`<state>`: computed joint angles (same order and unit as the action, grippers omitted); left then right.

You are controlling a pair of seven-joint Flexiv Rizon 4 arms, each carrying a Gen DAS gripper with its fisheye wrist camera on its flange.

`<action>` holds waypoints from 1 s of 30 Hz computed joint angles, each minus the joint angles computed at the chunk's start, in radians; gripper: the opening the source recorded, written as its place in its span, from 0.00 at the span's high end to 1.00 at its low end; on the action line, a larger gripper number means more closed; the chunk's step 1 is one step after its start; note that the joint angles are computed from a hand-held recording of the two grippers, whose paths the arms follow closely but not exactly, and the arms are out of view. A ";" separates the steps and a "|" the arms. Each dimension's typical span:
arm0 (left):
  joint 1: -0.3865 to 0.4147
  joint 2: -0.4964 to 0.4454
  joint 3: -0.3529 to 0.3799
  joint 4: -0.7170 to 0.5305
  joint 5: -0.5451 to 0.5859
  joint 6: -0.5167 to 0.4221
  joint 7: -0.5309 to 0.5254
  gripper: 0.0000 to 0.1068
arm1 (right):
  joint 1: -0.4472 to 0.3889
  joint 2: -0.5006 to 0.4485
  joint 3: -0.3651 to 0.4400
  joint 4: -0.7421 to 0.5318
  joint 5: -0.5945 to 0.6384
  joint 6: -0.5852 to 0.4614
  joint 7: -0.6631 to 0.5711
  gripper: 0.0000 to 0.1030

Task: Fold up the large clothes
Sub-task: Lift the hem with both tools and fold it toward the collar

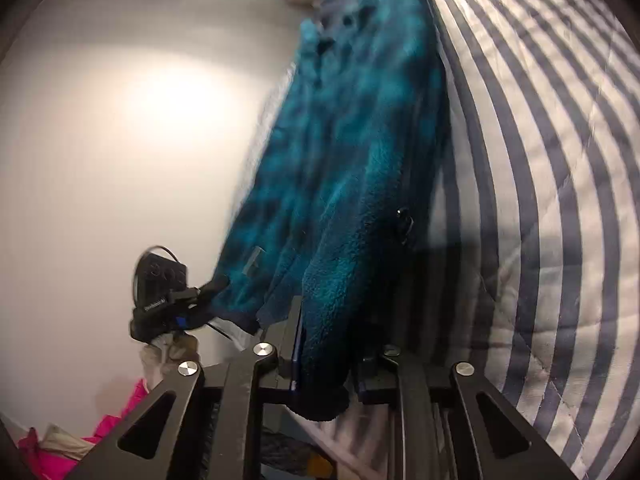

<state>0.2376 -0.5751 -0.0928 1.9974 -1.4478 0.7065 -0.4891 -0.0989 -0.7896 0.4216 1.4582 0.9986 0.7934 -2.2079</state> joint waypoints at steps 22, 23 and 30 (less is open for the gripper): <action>-0.064 -0.238 -0.113 -0.497 0.071 0.367 -0.156 0.87 | 0.232 -0.098 -0.085 -0.292 -0.346 0.390 0.324 0.87; -0.062 -0.269 -0.120 -0.528 0.094 0.382 -0.189 0.87 | 0.253 -0.122 -0.109 -0.322 -0.385 0.383 0.366 0.87; -0.052 -0.430 -0.097 -0.711 0.344 0.355 -0.479 0.87 | 0.332 -0.287 -0.200 -0.545 -0.615 0.261 0.582 0.87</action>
<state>0.1855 -1.0056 -0.1895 1.2861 -1.1034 1.0611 -0.9683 0.2328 -1.0762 0.2220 0.9127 0.3840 1.0546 -1.6262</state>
